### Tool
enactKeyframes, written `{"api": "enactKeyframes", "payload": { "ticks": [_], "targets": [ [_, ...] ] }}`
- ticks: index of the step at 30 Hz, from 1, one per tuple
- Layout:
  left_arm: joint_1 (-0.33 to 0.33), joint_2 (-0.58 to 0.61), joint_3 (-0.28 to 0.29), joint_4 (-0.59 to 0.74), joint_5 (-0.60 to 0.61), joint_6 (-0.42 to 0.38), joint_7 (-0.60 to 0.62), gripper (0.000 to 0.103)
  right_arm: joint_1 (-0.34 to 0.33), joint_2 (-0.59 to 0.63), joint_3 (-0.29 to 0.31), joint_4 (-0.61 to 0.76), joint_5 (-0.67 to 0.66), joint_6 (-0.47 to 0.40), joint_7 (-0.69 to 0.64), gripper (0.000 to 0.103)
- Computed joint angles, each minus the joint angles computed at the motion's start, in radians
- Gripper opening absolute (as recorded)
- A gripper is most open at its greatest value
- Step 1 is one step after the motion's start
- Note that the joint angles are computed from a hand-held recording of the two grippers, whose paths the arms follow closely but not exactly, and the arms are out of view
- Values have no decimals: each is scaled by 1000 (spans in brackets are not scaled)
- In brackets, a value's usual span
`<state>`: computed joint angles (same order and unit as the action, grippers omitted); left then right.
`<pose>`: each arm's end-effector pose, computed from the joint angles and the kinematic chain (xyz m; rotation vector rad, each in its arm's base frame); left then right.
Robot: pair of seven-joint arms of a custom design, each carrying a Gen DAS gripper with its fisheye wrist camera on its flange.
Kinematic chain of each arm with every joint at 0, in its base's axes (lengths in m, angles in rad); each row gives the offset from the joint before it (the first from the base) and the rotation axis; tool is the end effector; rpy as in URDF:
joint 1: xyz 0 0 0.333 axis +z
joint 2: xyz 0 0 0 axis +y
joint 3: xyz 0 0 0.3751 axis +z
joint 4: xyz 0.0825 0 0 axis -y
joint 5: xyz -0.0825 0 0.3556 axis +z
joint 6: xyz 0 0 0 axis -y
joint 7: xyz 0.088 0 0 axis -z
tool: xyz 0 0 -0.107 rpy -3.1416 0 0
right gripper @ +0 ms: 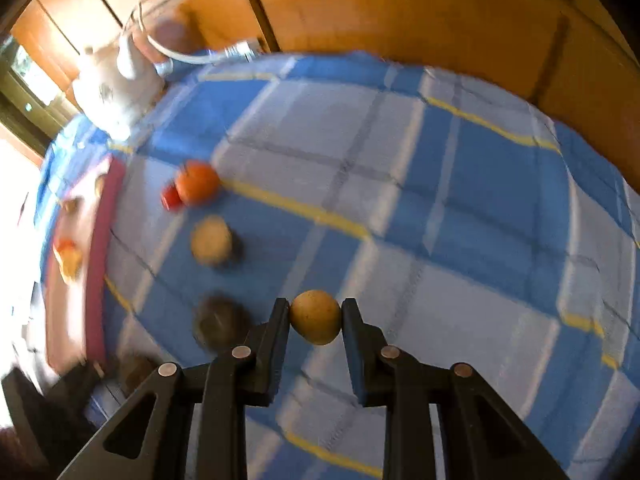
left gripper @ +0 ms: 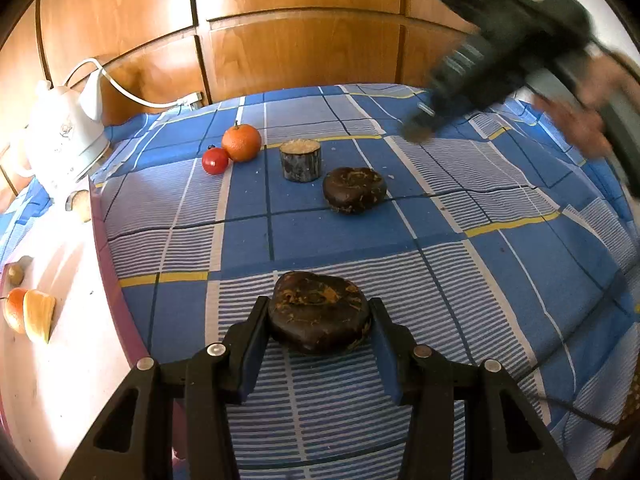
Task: Organize fruits
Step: 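Grasp the dark brown round fruit with left while right grasps the small tan fruit, then carry the dark brown fruit into the tray and open the left gripper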
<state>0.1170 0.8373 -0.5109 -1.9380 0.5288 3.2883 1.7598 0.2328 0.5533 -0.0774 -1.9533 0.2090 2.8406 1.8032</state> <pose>0.6227 -0.2493 0.2375 -0.9428 2.5694 -0.9458 0.6548 0.0979 0.2999 -1.7345 2.2278 -0.2009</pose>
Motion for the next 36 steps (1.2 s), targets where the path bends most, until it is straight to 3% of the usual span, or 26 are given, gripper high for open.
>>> {"api": "enactKeyframes", "payload": {
  "ticks": [6,12,16,19,26,31,36],
  "targets": [
    [54,5,-73,12,-35,-79,10,48,62,1,-52,-83,-41,49,67,27],
    [100,-44,-107,-41,-75,-41,1,48,-16,-3,31,-118,32,127,12,27],
    [125,-85,-113,-62,-88,-25,-51,48,28,1,-14,-118,22,128,13,27],
    [136,-114,-103,-74,-95,-18,-93,48,51,0,-36,-121,15,126,27,27],
    [112,-176,-23,-112,-62,54,-188,48,73,13,-56,-110,-1,125,47,27],
    [97,-201,25,-116,-34,70,-262,48,117,23,-102,-100,-44,116,67,27],
    [74,-209,70,-111,-19,72,-313,48,105,21,-92,-101,-55,114,67,27]
  ]
}}
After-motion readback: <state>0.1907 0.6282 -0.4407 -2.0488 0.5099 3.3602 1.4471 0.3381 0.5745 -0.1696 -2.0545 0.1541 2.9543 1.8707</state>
